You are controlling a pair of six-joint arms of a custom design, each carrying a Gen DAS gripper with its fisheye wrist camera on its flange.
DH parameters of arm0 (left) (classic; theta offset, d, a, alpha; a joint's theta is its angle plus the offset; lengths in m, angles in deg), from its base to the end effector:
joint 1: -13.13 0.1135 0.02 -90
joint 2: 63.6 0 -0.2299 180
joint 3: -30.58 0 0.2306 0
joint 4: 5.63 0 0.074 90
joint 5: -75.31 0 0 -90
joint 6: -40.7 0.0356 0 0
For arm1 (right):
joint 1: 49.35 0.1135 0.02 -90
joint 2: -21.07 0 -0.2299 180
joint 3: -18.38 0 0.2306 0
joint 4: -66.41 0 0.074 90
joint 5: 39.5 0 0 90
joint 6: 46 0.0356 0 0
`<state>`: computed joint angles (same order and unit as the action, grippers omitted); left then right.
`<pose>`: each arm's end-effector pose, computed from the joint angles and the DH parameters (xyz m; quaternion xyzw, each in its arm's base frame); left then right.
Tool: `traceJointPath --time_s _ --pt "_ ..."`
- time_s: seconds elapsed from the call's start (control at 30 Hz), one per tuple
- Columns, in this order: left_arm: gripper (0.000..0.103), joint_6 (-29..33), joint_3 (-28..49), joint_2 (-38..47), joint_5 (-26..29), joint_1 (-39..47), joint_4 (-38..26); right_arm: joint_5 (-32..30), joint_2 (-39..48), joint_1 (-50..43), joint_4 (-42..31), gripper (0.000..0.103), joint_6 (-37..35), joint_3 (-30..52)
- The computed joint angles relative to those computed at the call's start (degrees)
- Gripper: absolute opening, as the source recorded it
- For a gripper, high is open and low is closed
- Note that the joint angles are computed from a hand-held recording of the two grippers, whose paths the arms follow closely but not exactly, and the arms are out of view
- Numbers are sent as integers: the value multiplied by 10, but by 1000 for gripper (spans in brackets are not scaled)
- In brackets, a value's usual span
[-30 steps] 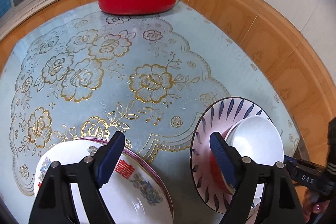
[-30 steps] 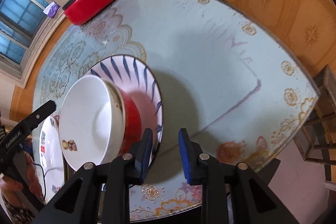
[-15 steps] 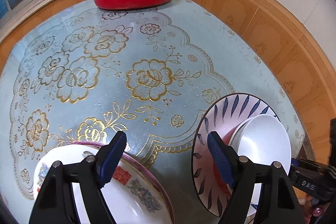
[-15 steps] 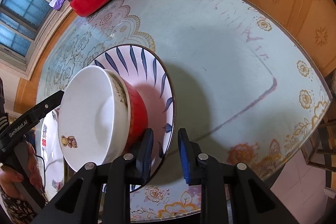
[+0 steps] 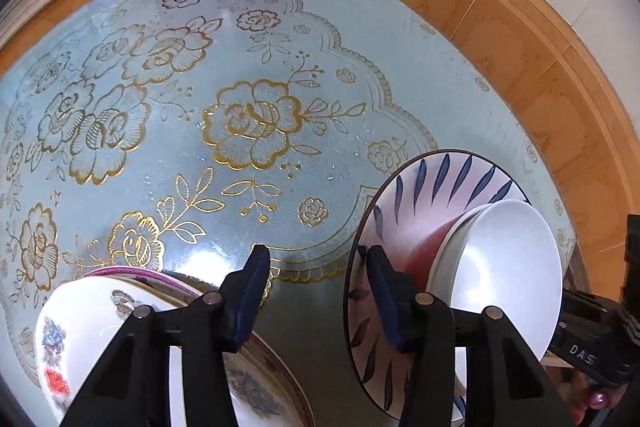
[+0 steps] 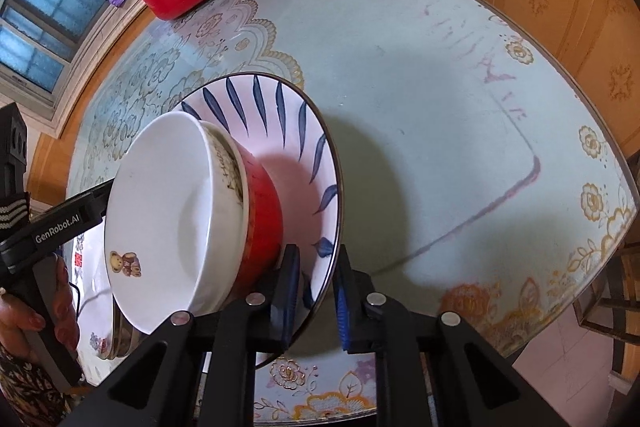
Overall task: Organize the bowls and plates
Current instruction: 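Grip the blue-striped plate rim with both grippers and tilt it up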
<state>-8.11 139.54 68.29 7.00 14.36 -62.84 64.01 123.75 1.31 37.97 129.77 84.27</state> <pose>0.4044 -0.0045 0.0893 0.3495 0.9141 -0.1442 0.1465 0.1970 0.2272 0.1011 0.3166 0.9172 0.1551 0.1857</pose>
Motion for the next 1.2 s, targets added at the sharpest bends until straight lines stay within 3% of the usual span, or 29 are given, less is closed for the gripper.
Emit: traceJointPath --time_s 0.53,0.7,0.77,0.87,0.93,1.2 --pt "47 16 12 2 -13 4 -31 -22 -12 -12 44 13 -8 -31" --pt "37 0 27 12 -1 5 -51 -14 -18 -15 40 9 -17 -34" --pt "23 -4 28 11 7 1 -60 -10 -17 -19 29 8 -26 -28" --pt "13 -8 -12 -17 6 -11 -26 -14 -21 -33 37 7 -40 -34" --pt "12 -16 -28 -27 8 -17 -6 -23 -29 -46 60 6 -43 -53" --pt "12 -78 39 27 28 -29 -39 -33 -41 -97 96 6 -85 -79"
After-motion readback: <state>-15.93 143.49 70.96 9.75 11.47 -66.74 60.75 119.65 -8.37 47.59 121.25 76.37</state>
